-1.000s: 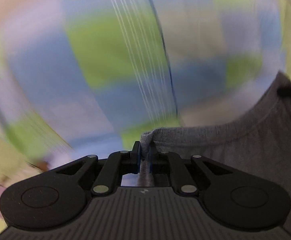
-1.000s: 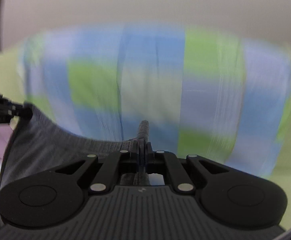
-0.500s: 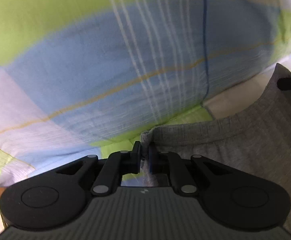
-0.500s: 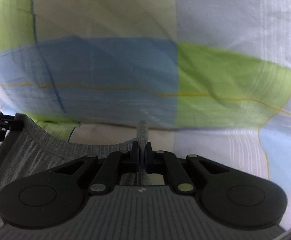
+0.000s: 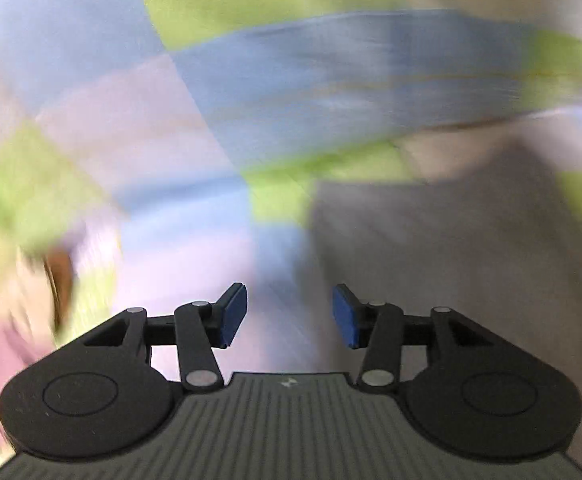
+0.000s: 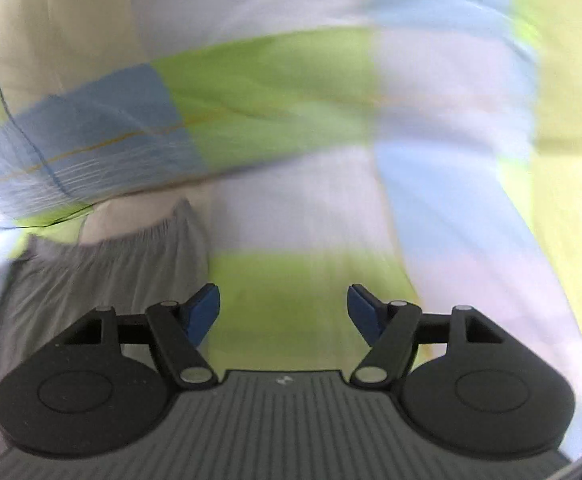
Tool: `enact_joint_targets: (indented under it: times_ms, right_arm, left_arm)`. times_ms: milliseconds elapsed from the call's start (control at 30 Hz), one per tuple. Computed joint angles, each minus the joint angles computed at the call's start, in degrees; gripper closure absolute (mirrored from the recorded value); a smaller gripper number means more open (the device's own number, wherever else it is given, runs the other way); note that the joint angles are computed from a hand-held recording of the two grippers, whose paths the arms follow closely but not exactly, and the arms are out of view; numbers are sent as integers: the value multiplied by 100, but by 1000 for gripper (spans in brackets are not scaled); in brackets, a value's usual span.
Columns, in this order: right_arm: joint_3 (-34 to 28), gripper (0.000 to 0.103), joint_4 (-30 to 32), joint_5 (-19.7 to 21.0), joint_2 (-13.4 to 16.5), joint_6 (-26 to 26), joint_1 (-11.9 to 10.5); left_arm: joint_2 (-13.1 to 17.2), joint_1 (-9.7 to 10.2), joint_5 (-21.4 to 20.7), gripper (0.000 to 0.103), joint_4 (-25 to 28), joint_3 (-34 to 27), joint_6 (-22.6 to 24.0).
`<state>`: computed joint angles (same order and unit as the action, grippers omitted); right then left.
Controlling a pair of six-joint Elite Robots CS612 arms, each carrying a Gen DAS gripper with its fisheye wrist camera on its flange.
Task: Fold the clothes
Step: 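Lay the sweatpants flat and open both grippers, then grasp the sweatpants leg hem with the left gripper while the right gripper grasps the other hem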
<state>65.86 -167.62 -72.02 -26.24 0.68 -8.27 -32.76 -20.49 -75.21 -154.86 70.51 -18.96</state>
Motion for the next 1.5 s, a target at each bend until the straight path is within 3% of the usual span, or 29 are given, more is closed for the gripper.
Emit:
enact_joint_targets:
  times_ms: [100, 167, 267, 333, 433, 500, 567, 700, 767, 800, 900, 1033, 1100, 1167, 1267, 1333, 1367, 1400, 1467, 1500]
  right_arm:
    - [1149, 38, 219, 718, -601, 283, -323]
    - [1731, 41, 509, 1149, -910, 146, -492]
    - [2429, 60, 1040, 1917, -1249, -811, -717]
    - [2665, 62, 1442, 2159, -1392, -1699, -786]
    - [2893, 62, 1663, 2208, -1525, -2819, -821]
    - [2996, 62, 1624, 2103, -1579, -3298, -825]
    - [3047, 62, 1573, 2100, -1594, -3452, -838]
    - [3048, 62, 1323, 2223, -1502, -3245, -808]
    - [3034, 62, 1179, 2338, -1427, -3025, -812]
    - [3013, 62, 1061, 2423, -1358, -2859, -818]
    - [2986, 100, 782, 2723, -1210, -2325, -815]
    - [3176, 101, 564, 2958, -1384, -2243, -792]
    - [3371, 101, 255, 2920, -1554, -2071, -812]
    - [3520, 101, -40, 2730, -1674, -1889, -824]
    - [3657, 101, -77, 2002, -1805, -1853, -779]
    - [3616, 101, 263, 1396, -1789, -1772, -733]
    - [3596, 99, 303, 1297, -1773, -1635, -739]
    - [3575, 98, 347, 1199, -1756, -1498, -745]
    - [3582, 93, 199, 1451, -1716, -1098, -830]
    - [3589, 81, 115, 1616, -1698, -910, -871]
  left_arm:
    - [-536, -345, -757, 51, -294, 991, -1028]
    - [-690, -535, -1000, 51, -550, 1376, -1527]
    - [-907, -861, -1153, 51, -893, 1990, -2183]
    - [-1020, -990, -1173, 51, -958, 2237, -2168]
    - [-1050, -1097, -1123, 51, -1000, 2338, -1745]
    - [-939, -1121, -1079, 51, -1100, 2260, -1474]
    - [-761, -1080, -1200, 51, -1293, 2114, -1362]
    - [-423, -1004, -1426, 52, -1584, 1791, -1160]
    - [-425, -1019, -1377, 75, -1571, 1787, -1192]
    - [-452, -1023, -1350, 103, -1626, 1830, -1240]
    - [-580, -1015, -1276, 103, -1891, 2016, -1381]
    - [-948, -1057, -1019, 103, -1963, 2363, -1253]
    - [-1125, -1091, -905, 103, -1704, 2497, -1124]
    - [-1165, -1061, -1146, 103, -1053, 2469, -1116]
    - [-1074, -1029, -1532, 102, -350, 2343, -1262]
    - [-1059, -1073, -1484, 101, -511, 2371, -1290]
    - [-1062, -1102, -1408, 101, -631, 2395, -1298]
    - [-1069, -1117, -1362, 98, -777, 2426, -1350]
    - [-1081, -1110, -1351, 76, -1110, 2481, -1551]
    - [-1072, -1092, -1389, 63, -1273, 2489, -1681]
